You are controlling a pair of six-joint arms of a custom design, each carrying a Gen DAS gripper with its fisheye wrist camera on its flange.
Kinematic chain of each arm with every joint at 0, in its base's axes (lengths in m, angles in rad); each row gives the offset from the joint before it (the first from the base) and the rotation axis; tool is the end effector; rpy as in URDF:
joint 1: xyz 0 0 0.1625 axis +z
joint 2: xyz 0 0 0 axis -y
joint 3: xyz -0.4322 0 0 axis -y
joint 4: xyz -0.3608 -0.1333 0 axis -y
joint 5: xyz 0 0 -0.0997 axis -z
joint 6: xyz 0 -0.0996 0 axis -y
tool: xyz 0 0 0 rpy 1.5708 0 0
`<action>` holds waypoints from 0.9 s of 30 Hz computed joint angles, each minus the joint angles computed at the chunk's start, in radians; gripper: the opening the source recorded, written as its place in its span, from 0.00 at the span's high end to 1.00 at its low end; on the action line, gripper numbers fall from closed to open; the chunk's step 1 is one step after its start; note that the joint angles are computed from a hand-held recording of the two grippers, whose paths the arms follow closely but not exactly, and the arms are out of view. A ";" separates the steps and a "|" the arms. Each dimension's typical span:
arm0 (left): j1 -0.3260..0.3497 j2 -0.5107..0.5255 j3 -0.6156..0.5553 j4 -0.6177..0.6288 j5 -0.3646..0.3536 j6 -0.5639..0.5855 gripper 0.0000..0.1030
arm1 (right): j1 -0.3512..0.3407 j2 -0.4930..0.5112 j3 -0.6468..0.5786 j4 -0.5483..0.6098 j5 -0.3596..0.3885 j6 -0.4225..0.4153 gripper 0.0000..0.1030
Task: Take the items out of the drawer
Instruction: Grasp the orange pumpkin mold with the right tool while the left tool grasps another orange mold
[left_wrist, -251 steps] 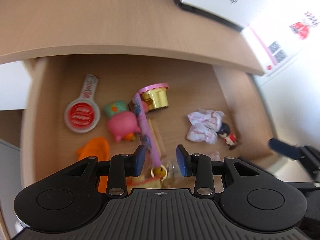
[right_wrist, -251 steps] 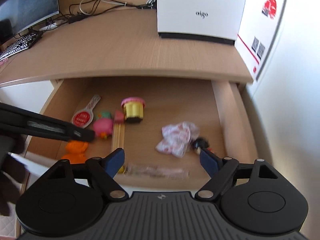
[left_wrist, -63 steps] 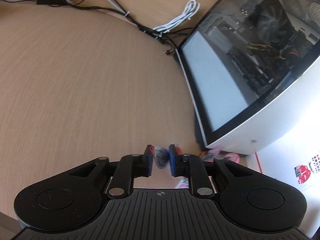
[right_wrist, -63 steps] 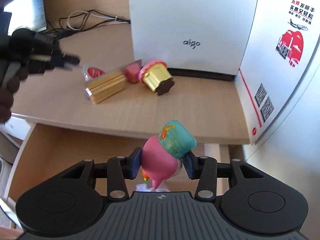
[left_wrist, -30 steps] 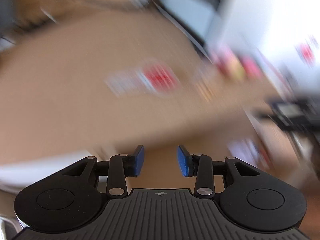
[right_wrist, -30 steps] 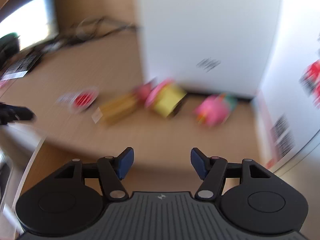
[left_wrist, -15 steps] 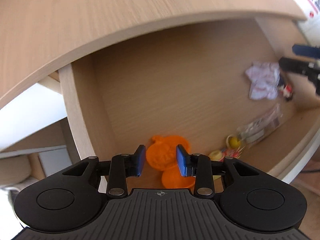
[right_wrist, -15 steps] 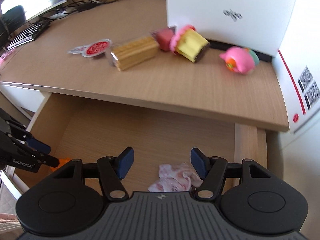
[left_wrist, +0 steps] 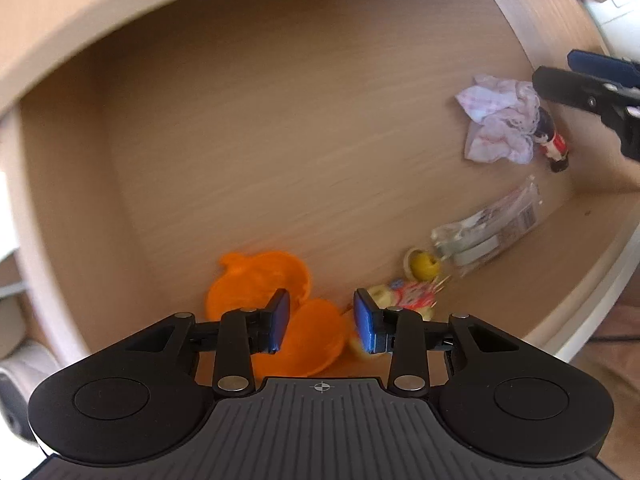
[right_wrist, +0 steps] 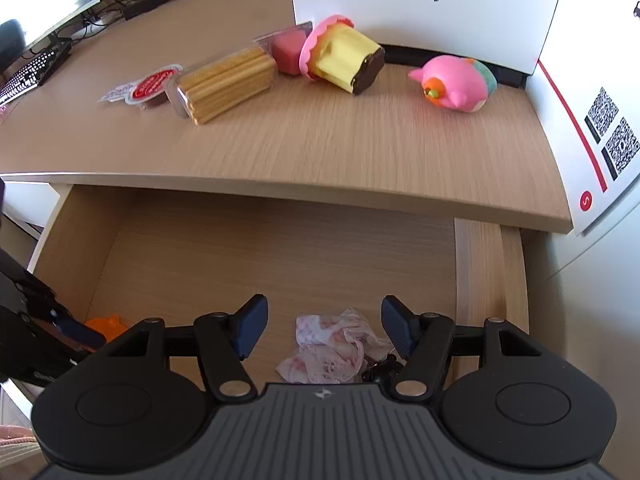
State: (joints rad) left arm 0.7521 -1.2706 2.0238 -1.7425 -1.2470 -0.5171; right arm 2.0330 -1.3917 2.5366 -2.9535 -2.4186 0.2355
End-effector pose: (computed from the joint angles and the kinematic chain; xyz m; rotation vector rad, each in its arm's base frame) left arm -0.1958 -0.4091 0.1949 0.4992 2.4672 0.3363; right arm 0.2034 -0.2768 0.2187 0.1398 -2.3472 0.6258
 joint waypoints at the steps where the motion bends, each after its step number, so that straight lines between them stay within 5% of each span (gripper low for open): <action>1: 0.002 0.011 0.002 -0.018 -0.001 -0.005 0.65 | -0.003 0.003 0.001 -0.001 0.000 0.000 0.38; 8: 0.043 0.023 0.058 -0.362 -0.142 -0.030 0.66 | -0.004 0.005 0.003 -0.003 -0.009 0.012 0.38; 11: 0.019 -0.032 0.078 -0.438 -0.081 -0.019 0.66 | -0.009 -0.002 0.005 -0.002 -0.002 -0.002 0.38; 17: -0.053 -0.181 0.072 -0.324 0.123 -0.011 0.66 | -0.034 0.007 -0.018 0.050 0.139 -0.069 0.38; 24: -0.072 -0.312 0.094 -0.212 0.178 -0.071 0.66 | -0.140 0.103 -0.147 0.254 0.433 0.015 0.36; 27: -0.076 -0.349 0.105 -0.177 0.161 -0.083 0.66 | -0.131 0.187 -0.214 0.380 0.381 0.060 0.35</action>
State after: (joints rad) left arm 0.6763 -1.6197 2.1289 -1.9198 -1.0857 -0.6005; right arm 1.9020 -1.2045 2.3221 -2.5738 -2.0381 0.2953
